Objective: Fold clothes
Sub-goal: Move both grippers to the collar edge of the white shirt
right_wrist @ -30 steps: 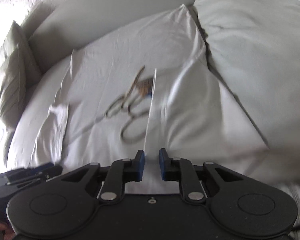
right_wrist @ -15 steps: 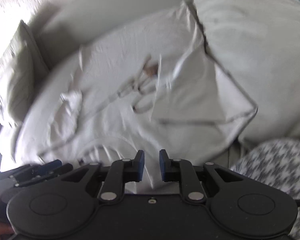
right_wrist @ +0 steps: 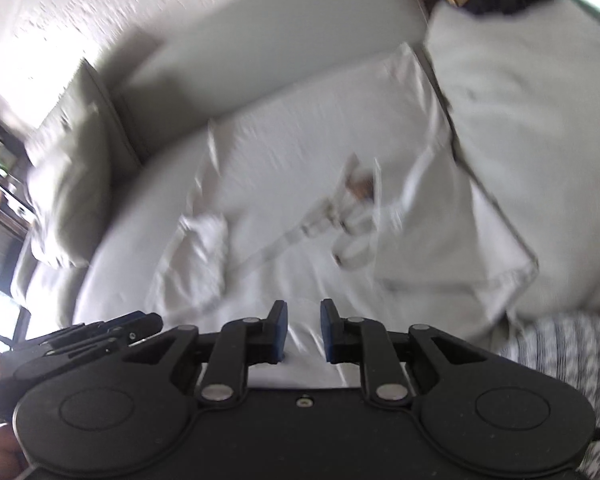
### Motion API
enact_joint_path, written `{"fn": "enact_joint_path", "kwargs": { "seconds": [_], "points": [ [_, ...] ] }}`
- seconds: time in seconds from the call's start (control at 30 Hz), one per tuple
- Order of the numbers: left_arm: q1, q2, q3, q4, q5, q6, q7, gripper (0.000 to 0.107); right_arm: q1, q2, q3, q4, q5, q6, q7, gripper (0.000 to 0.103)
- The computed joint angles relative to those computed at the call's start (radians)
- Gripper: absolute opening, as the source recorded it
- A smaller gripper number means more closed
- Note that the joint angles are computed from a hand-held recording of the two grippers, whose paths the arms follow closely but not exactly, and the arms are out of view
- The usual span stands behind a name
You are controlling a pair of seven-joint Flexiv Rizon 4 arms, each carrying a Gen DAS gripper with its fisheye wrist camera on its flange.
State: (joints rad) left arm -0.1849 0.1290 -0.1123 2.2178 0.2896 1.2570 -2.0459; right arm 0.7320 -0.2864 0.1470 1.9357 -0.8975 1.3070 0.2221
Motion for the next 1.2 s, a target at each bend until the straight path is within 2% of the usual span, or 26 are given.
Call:
{"fn": "enact_joint_path", "kwargs": {
  "seconds": [0.07,0.17,0.33,0.47,0.63,0.77,0.93,1.0,1.03,1.07,1.1,1.2],
  "points": [
    [0.028,0.020,-0.002,-0.029,0.044,0.001,-0.036,0.025,0.004,0.009,-0.027,-0.022,-0.051,0.005,0.028,0.032],
    [0.065,0.026,-0.014,-0.094,0.095,-0.047,-0.071,0.036,-0.008,0.006,-0.048,-0.066,-0.110,0.016,0.057,0.042],
    [0.090,-0.035,-0.003,-0.197,0.129,-0.065,-0.074,0.041,-0.034,-0.029,-0.060,-0.158,-0.137,0.001,0.027,0.057],
    [0.086,-0.124,0.026,-0.294,0.154,-0.069,-0.074,0.041,-0.047,-0.080,-0.077,-0.240,-0.095,-0.038,-0.032,0.061],
    [0.068,-0.242,0.083,-0.398,0.081,-0.019,-0.003,0.041,-0.071,-0.159,-0.112,-0.343,-0.007,-0.029,-0.094,0.065],
    [0.069,-0.340,0.111,-0.487,-0.003,0.026,0.073,0.050,-0.082,-0.228,-0.147,-0.432,0.064,-0.019,-0.164,0.069],
    [0.063,-0.484,0.147,-0.599,-0.093,0.022,0.139,0.052,-0.119,-0.342,-0.150,-0.550,0.217,-0.018,-0.270,0.068],
    [0.056,-0.539,0.163,-0.640,-0.124,0.016,0.170,0.049,-0.146,-0.395,-0.131,-0.607,0.282,-0.028,-0.331,0.054],
    [0.054,-0.567,0.169,-0.662,-0.139,0.011,0.185,0.047,-0.155,-0.422,-0.126,-0.637,0.307,-0.037,-0.360,0.040],
    [0.053,-0.593,0.174,-0.683,-0.153,0.007,0.201,0.045,-0.163,-0.448,-0.123,-0.671,0.331,-0.058,-0.386,0.035],
    [0.052,-0.618,0.177,-0.702,-0.167,0.004,0.218,0.040,-0.172,-0.476,-0.117,-0.710,0.357,-0.083,-0.414,0.035],
    [0.051,-0.690,0.178,-0.771,-0.216,-0.029,0.260,0.038,-0.197,-0.567,-0.104,-0.834,0.429,-0.158,-0.484,0.035]
  ]
}}
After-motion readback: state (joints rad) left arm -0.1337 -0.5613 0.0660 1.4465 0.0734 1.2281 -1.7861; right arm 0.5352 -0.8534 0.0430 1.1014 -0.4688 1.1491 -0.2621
